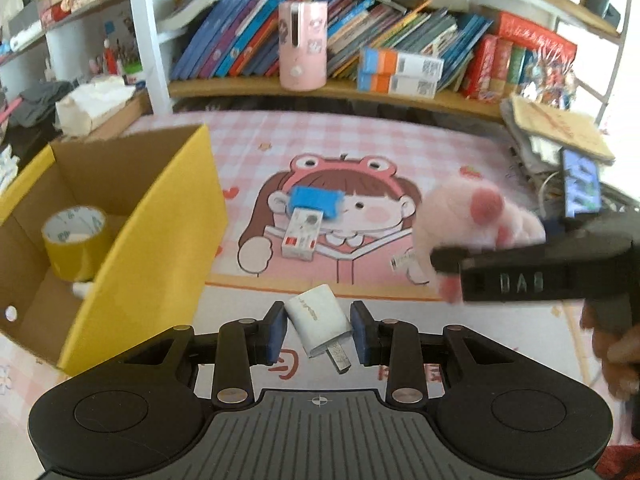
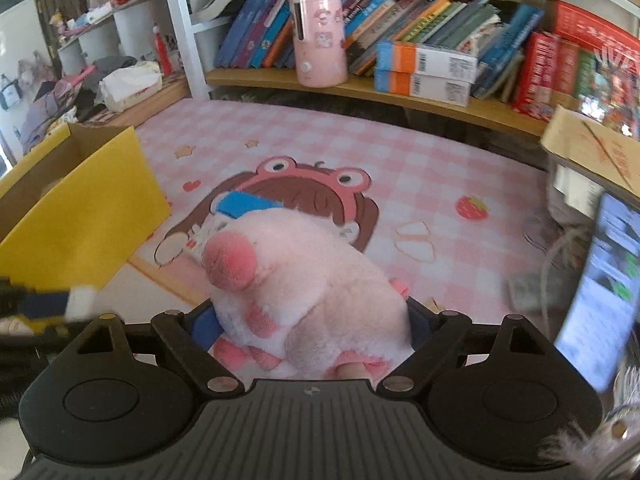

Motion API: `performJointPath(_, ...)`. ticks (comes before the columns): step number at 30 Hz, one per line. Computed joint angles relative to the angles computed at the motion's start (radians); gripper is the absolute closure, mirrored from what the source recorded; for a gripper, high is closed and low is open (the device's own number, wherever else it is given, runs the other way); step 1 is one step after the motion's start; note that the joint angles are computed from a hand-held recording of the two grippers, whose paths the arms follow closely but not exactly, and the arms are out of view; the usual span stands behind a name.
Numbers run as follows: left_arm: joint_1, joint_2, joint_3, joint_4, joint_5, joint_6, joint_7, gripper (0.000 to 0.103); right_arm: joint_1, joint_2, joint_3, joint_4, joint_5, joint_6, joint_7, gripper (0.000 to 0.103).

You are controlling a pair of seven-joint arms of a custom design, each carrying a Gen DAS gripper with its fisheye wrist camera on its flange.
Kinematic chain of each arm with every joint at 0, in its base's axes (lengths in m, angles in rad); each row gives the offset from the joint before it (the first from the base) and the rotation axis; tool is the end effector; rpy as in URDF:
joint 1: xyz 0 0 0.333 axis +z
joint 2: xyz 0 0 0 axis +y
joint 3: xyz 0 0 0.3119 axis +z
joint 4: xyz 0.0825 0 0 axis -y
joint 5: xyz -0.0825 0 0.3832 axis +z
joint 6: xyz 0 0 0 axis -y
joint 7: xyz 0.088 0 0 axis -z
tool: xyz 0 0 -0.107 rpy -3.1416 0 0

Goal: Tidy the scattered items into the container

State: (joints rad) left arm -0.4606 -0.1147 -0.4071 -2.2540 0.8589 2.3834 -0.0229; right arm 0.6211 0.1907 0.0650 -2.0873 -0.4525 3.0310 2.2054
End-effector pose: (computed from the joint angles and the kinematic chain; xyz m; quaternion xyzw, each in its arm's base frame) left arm 0.3443 -0.3998 0.4311 -0.7072 0.6117 -0.2368 0.2640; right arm 0.4579 0.4154 0.4143 -0.7922 0.4828 -0.1437 0.3444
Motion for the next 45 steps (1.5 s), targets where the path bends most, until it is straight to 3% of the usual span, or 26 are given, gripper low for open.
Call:
performJointPath(4,-0.011,-0.034,-0.014,0.001,0.002,-0.016,0.029,0.070,0.027,-0.083,-0.021,-0.078,-0.106,-0.018,0.132,0.016)
performJointPath(12,-0.020,-0.062,-0.039,-0.008,-0.011,-0.021,0.033,0.070,-0.033,-0.168,0.029,-0.144,-0.364,-0.036,0.430,0.016)
performJointPath(19,-0.025,-0.112,-0.048,-0.049,-0.064,0.007,0.086,0.070,-0.092,-0.204,0.109,-0.178,-0.340,-0.053,0.428,0.016)
performJointPath(27,0.000,-0.181,-0.067,-0.125,-0.065,0.095,0.079,0.070,-0.108,-0.252,0.169,-0.198,-0.434,-0.123,0.551,0.016)
performJointPath(31,0.018,-0.254,-0.081,-0.197,-0.048,0.172,0.082,0.070,-0.099,-0.279,0.210,-0.203,-0.497,-0.201,0.660,0.016)
performJointPath(36,0.016,-0.392,-0.067,-0.335,-0.107,0.297,0.163,0.070,-0.048,-0.299,0.270,-0.179,-0.528,-0.367,0.796,0.016)
performJointPath(40,-0.037,-0.541,-0.015,-0.468,-0.214,0.351,0.266,0.070,0.021,-0.298,0.317,-0.141,-0.544,-0.512,0.888,0.016)
performJointPath(45,-0.122,-0.695,0.052,-0.603,-0.320,0.364,0.400,0.070,0.120,-0.253,0.350,-0.074,-0.535,-0.680,0.982,0.016)
